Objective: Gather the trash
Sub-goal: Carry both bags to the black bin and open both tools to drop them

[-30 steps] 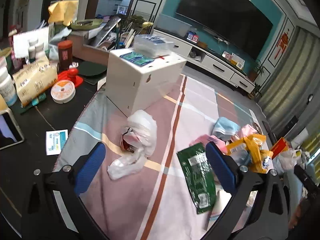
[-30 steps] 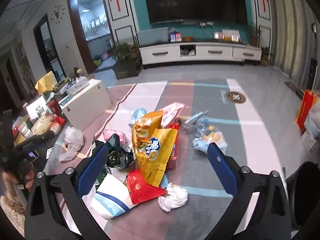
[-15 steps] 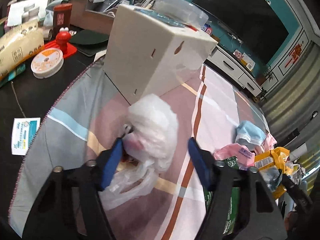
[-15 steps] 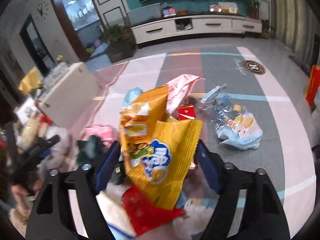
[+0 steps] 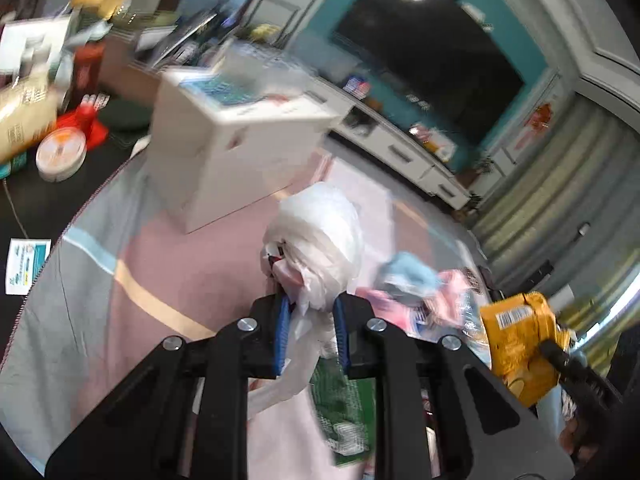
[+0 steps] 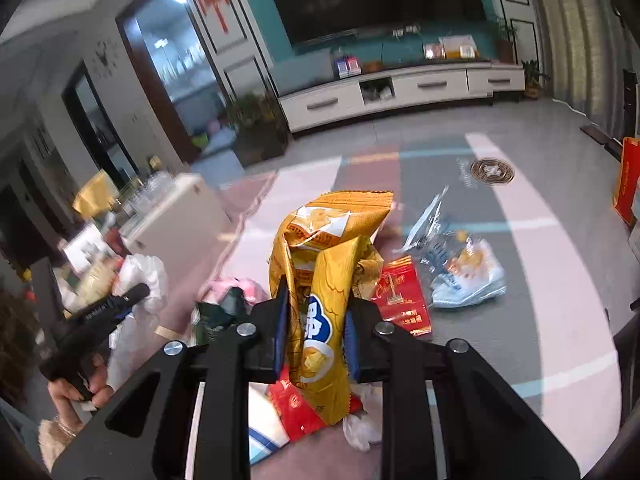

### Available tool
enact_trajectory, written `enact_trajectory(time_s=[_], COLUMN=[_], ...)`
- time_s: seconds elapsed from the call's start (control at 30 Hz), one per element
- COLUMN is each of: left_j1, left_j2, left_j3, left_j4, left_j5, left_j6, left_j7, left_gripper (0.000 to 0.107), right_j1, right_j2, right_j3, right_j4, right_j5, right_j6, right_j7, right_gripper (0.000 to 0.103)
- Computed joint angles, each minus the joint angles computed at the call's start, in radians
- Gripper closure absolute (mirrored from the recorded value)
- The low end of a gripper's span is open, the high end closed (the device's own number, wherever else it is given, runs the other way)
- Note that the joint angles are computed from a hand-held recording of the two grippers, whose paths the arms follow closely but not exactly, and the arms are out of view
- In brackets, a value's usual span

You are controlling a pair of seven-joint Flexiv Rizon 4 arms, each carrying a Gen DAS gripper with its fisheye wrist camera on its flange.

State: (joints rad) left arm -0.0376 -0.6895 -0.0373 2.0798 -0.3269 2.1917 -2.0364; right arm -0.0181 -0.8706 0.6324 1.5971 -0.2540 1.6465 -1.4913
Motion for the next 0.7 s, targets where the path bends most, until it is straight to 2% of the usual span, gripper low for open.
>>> enact_trajectory(time_s=[0.1, 0.2, 0.4, 0.47, 0.53, 0.7], left_j1=[-0.077, -0.155, -0.262, -0.262, -0.256, -0.321], left_j2=[0.024, 0.040, 0.040, 0.022, -0.001, -0.085], left_j3=[0.022, 0.036, 0.014, -0.019, -0.056, -0.081], left_j4=[0.009, 0.005, -0.071, -0.111, -0.158, -0.341], left_j5=[-0.036, -0.088, -0.138, -0.116, -0.074, -0.045], left_j6=[0.031, 0.039, -0.008, -0.017, -0.036, -0.138], left_j7=[0.036, 0.092, 0.203, 0.205, 0.203, 0.271], left_gripper=[0.086, 0.086, 0.086, 0.086, 0.086, 0.086], right_j1=[-0.073, -0.096, 0.007, 0.076, 0.110, 0.193], right_j2=[0.045, 0.101, 0.209, 0.239, 0.257, 0.285], right_j3=[0.042, 0.003, -0.238, -0.347, -0.415, -0.585], right_j4=[0.076, 0.152, 0.246, 0.263, 0.279, 0.322], right_j5=[0.008, 0.014, 0.113, 0.167, 0.201, 0.286], right_j6=[0.063, 0.147, 0.296, 0.326, 0.351, 0.399], right_j7=[-0.003, 0.038, 0.138, 0.158, 0.184, 0.241], right_gripper=[0.079, 0.079, 0.079, 0.079, 0.079, 0.079])
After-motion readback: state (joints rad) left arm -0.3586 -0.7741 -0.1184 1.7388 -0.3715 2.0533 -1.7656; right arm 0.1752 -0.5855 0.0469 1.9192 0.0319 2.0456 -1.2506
